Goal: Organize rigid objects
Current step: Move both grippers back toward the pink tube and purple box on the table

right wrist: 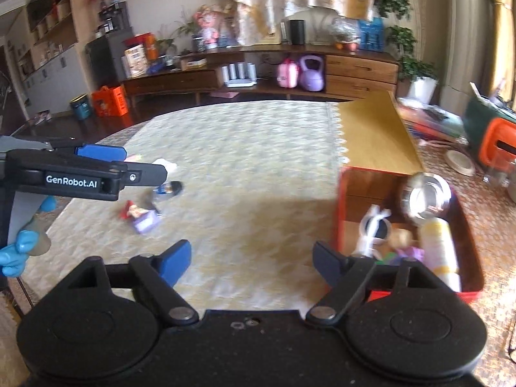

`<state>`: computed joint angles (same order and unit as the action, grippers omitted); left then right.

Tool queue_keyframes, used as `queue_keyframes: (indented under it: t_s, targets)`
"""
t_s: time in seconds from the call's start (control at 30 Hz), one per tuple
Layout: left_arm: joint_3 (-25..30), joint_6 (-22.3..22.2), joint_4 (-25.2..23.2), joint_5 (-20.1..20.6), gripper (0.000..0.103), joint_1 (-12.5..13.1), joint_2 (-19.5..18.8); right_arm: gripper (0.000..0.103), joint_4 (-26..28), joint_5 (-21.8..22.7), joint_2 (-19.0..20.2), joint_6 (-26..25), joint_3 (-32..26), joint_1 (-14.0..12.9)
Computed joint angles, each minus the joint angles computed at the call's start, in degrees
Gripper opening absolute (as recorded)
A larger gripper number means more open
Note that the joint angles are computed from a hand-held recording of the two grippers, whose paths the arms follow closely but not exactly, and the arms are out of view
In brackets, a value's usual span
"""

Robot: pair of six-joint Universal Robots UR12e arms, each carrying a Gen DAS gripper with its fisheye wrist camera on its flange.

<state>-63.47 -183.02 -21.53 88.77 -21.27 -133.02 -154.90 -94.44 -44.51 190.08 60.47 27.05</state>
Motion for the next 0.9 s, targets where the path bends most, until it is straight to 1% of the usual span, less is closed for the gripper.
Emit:
queue_keyframes:
  t_s: [0.17,0.2,0.23,0.27,0.4,0.5,0.67,0.77,0.9]
  targets:
    - [-3.1,-2.3,0.6,2.0,0.083,1.6,1.5,0.093,1.1,2.9,2.0,-1.4,-3.3,0.7]
    - [-3.6,-2.8,0.7,2.5,0.083,1.9,1.7,0.095,1.0,3.5,2.4,-1.8,-3.8,0.8]
    - [-4.1,-3.2,0.7,3.2,0.083,2.2,2.0,0.1,0.9,4.3,2.9,-2.2,-4.5,0.9]
    - [-4.5,-3.5,0.8,3.8,0.083,2.5,2.1,0.102,0.8,5.1,3.3,-2.5,-5.1,0.9]
    - [-5.8,-3.8,1.5,7.4,0.083,3.4,2.4,0.103,2.7,6.6,5.2,-4.2,-8.4,1.4]
    - [-6.3,-4.5,1.4,8.5,0.083,4.3,2.3,0.103,5.1,7.3,6.8,-5.3,-11.3,1.7]
    - [-5.1,-5.8,0.1,9.9,0.083,5.5,1.2,0.103,9.5,8.6,9.5,-7.5,-16.3,1.9]
    - [-3.3,-8.1,-1.9,9.2,0.083,6.4,0.0,0.103,11.7,9.2,11.2,-8.6,-19.2,2.1]
    - [0.0,-10.1,-3.9,10.3,0.083,7.3,-2.4,0.103,14.6,10.2,13.6,-10.9,-23.7,2.3]
